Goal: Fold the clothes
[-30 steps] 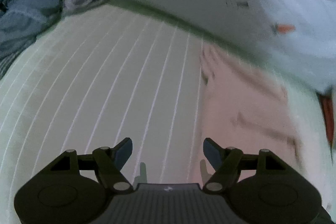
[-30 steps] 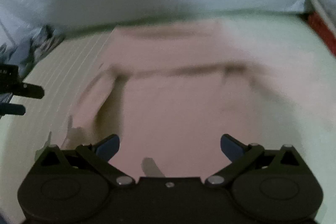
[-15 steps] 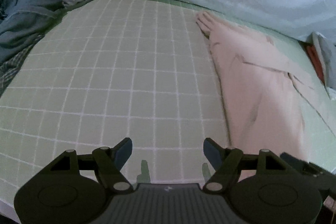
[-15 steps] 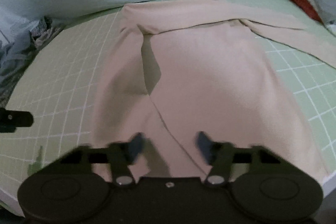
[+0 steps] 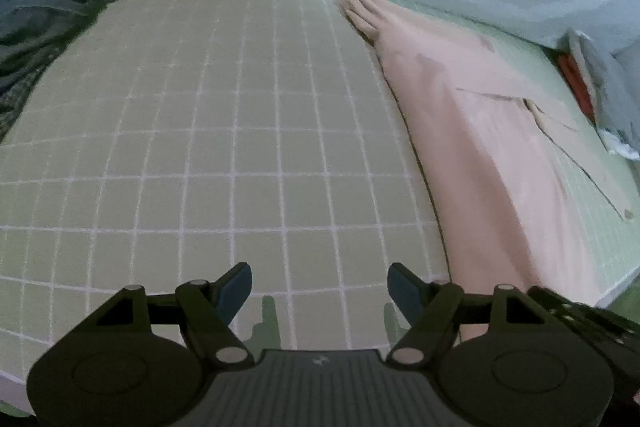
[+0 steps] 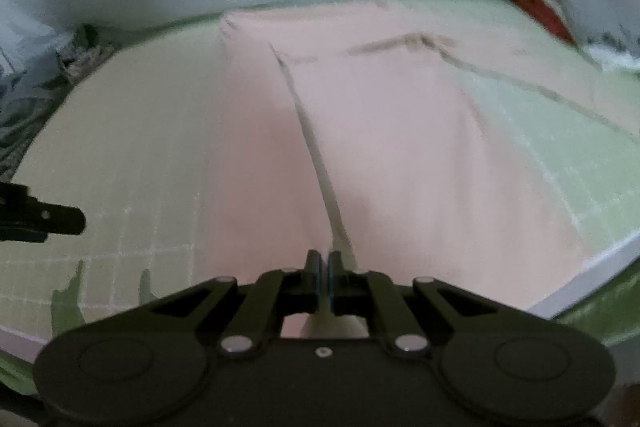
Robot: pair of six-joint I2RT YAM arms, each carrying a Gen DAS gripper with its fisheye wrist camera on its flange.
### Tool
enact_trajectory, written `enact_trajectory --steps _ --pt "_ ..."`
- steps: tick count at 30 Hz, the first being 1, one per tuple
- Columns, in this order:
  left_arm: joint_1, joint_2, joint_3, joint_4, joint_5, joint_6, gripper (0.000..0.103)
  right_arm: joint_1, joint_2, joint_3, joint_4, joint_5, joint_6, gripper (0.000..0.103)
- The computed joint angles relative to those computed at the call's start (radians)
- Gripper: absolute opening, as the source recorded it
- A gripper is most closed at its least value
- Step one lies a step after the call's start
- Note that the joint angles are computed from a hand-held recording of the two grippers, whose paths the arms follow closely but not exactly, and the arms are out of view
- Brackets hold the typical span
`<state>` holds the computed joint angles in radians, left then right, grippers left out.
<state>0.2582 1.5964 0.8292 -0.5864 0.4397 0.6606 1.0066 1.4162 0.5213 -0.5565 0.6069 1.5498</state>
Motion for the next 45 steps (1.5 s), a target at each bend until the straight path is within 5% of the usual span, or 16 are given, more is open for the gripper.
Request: enact_trajectory --steps 5,10,18,22,28,34,39,45 --pt "-0.042 -0.015 -0.01 0.029 -0.014 -0.048 0.076 -0.026 -0.026 -0.03 0.033 -0.036 -0.031 0.011" --pt "-0.127 -0.044 -0.012 0.097 -0.054 -0.195 0.076 -0.134 -0.19 -0.106 0.066 -0.023 -0.174 0.047" --pt "-0.318 -0.126 0.067 0.149 -0.179 -0.551 0.083 -0.554 -0.59 -0.171 0.033 -0.21 -0.663 0.103" --pt "-0.422 -0.09 0.129 0.21 -0.247 -0.686 0.086 -0.86 -0.648 -0.206 0.194 -0.354 -1.032 0.103" --pt "-0.516 0.034 0.161 0.373 -0.306 -0.751 0.086 -1.303 -0.346 -0.2 0.505 -0.62 -1.332 0.103" --pt "-0.573 0.232 0.295 0.397 -0.378 -0.937 0.086 -1.575 0.045 -0.038 0.721 -0.742 -1.453 0.103" --pt "-0.593 0.428 0.5 0.339 -0.437 -0.943 0.086 -1.675 0.362 0.236 0.721 -0.721 -1.524 0.101" --pt "-0.602 0.643 0.794 0.191 -0.492 -0.887 0.086 -1.734 0.583 0.483 0.633 -0.726 -1.488 0.071"
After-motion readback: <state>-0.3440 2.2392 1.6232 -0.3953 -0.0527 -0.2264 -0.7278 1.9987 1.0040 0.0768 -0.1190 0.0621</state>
